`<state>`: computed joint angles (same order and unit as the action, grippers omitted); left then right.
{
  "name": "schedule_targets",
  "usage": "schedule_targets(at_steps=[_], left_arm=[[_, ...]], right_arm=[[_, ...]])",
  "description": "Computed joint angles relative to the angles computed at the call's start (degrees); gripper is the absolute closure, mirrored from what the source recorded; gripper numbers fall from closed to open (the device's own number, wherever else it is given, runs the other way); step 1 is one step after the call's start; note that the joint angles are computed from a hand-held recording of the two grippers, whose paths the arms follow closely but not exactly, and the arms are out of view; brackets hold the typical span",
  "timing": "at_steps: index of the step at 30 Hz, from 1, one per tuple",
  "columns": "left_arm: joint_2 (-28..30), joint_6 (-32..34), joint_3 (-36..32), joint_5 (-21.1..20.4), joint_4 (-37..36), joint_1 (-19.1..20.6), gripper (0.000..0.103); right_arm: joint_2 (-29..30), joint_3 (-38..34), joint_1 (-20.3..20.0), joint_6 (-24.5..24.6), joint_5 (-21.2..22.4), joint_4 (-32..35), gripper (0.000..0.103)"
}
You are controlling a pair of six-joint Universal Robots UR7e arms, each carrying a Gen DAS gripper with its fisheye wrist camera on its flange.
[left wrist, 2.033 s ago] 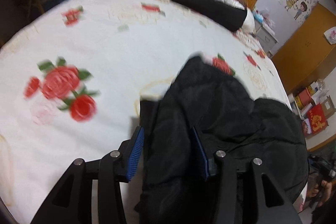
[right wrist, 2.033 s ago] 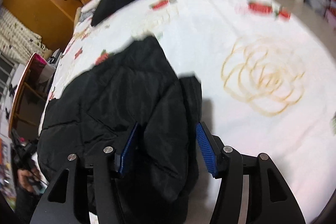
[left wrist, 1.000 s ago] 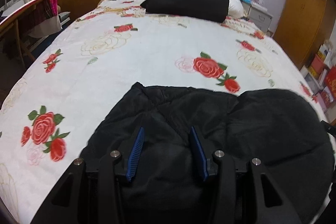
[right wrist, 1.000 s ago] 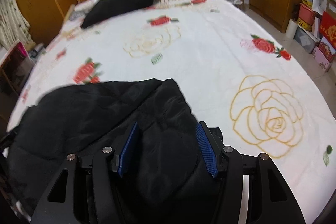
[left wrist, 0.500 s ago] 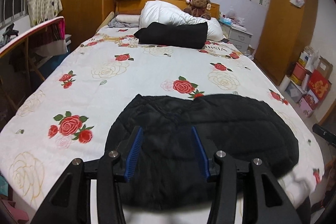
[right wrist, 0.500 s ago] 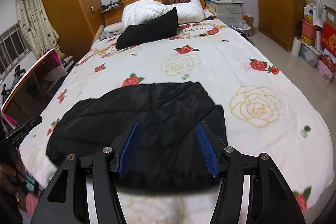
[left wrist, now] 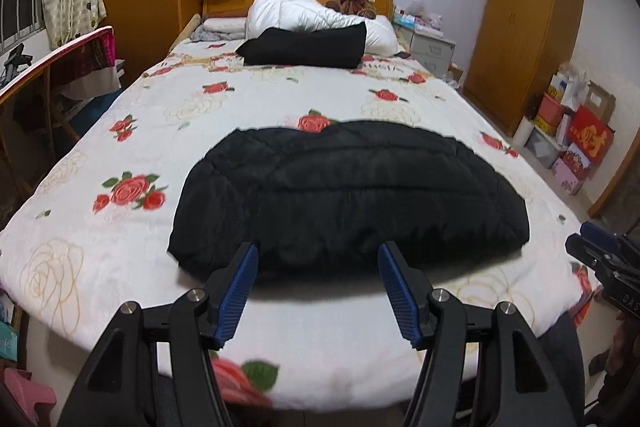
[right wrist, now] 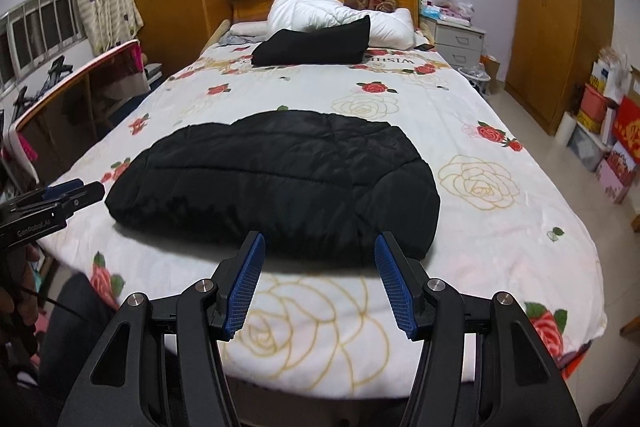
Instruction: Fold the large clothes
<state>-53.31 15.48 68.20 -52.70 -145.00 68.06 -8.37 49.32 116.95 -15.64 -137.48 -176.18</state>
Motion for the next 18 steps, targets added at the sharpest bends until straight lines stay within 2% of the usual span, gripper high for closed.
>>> schedule_targets(at_steps=[3, 9, 18], left_arm=[[-1.2, -1.6, 1.9, 0.9, 0.6, -0.1, 0.038], [-1.8, -1.9, 3.6, 3.6, 0.3, -0.3, 0.038], [-1.8, -2.9, 3.9, 2.9, 2.0, 0.0, 0.038]], right_arm=[[0.2, 0.7, 0.3, -0.2, -0.1, -0.4, 0.041], [0.5, 0.9, 0.2, 0.6, -0.2, -0.1, 0.04], [0.6, 1.2, 0.1, 1.7, -0.7, 0.8, 0.04]])
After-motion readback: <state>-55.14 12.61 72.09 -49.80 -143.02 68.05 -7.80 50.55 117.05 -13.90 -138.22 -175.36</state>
